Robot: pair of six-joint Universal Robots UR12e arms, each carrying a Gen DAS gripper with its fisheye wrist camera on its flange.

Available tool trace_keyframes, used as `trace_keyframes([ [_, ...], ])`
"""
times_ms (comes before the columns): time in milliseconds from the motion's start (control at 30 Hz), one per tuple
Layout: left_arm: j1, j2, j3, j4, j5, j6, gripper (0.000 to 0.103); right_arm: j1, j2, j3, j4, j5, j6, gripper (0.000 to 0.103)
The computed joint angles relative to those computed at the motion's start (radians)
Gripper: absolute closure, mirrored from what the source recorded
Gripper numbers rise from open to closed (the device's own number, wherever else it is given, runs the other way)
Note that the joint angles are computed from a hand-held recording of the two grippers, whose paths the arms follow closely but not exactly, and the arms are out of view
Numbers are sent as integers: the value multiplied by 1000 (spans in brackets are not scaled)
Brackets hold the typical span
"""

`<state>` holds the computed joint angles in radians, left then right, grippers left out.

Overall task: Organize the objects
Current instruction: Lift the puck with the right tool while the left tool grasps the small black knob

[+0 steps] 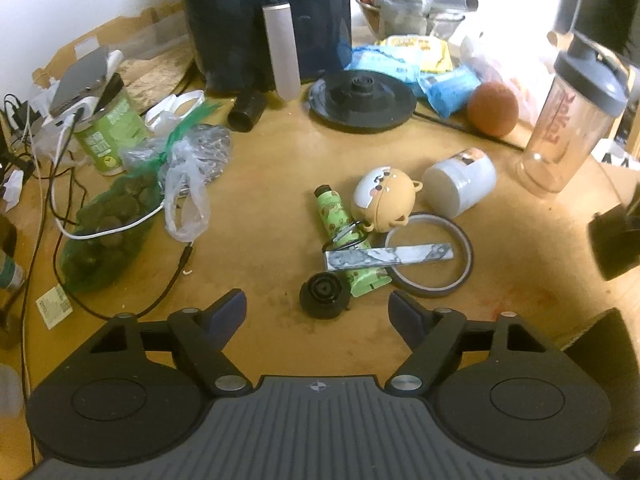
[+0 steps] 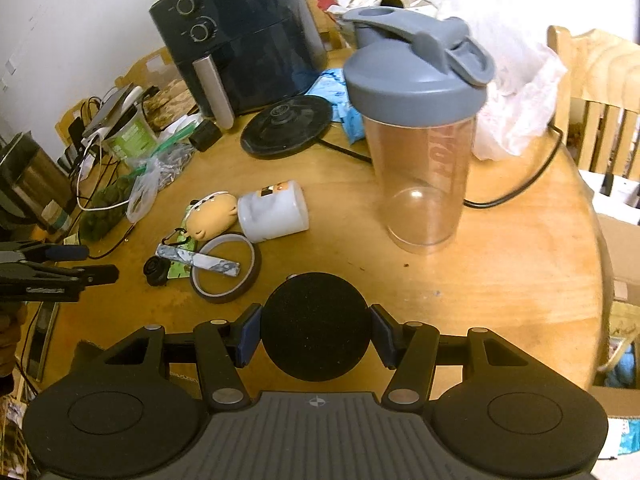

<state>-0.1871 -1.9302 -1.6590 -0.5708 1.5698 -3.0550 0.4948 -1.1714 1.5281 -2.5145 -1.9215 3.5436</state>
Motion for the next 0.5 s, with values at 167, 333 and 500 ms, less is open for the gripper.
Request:
trace_keyframes([
  [167, -1, -29, 24, -21, 4, 34, 32, 2, -15, 18, -3, -20, 32, 43],
  [333, 0, -60, 55, -63, -3, 63, 42, 3, -25, 27, 10, -37, 60, 43],
  [500, 0, -82, 76, -91, -7, 75, 53, 4, -36, 37, 21, -56, 90, 43],
])
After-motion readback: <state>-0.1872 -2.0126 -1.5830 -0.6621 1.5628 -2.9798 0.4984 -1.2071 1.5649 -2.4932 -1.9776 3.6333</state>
